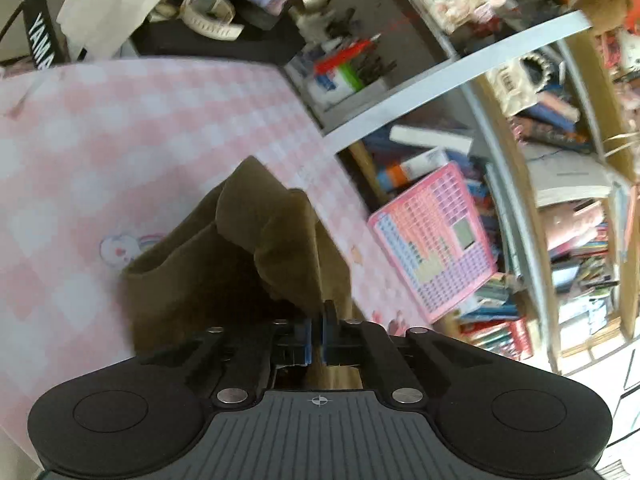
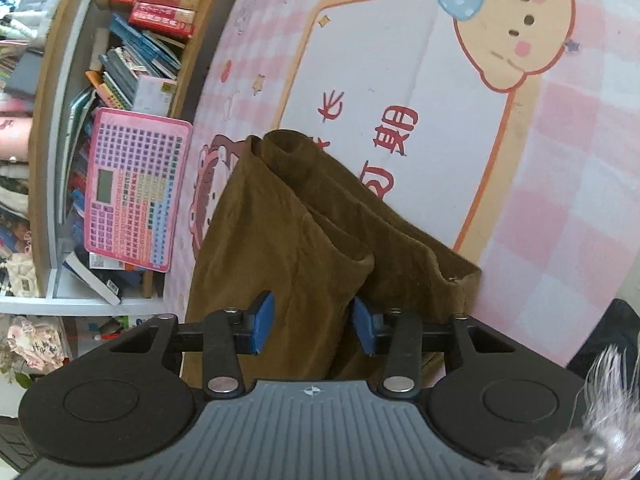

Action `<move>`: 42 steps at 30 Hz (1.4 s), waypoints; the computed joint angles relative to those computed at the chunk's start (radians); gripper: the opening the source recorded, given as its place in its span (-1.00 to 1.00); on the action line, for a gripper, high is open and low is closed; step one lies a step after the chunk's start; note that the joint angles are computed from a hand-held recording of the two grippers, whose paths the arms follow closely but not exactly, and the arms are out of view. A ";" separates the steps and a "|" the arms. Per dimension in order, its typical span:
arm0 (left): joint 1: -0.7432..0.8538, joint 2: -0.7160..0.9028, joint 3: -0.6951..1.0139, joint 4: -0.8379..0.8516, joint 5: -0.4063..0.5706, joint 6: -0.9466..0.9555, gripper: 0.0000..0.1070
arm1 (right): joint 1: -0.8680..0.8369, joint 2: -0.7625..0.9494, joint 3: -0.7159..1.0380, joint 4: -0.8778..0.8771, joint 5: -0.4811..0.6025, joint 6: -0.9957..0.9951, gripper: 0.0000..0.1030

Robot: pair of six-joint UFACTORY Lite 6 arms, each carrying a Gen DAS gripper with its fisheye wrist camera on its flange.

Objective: Fold clothes

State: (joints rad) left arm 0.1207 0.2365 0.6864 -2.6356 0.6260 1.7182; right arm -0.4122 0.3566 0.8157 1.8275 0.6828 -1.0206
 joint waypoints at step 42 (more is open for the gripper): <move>-0.029 -0.150 -0.027 -0.002 0.027 0.169 -0.97 | -0.130 -0.339 -0.023 -0.230 0.079 -0.075 -0.94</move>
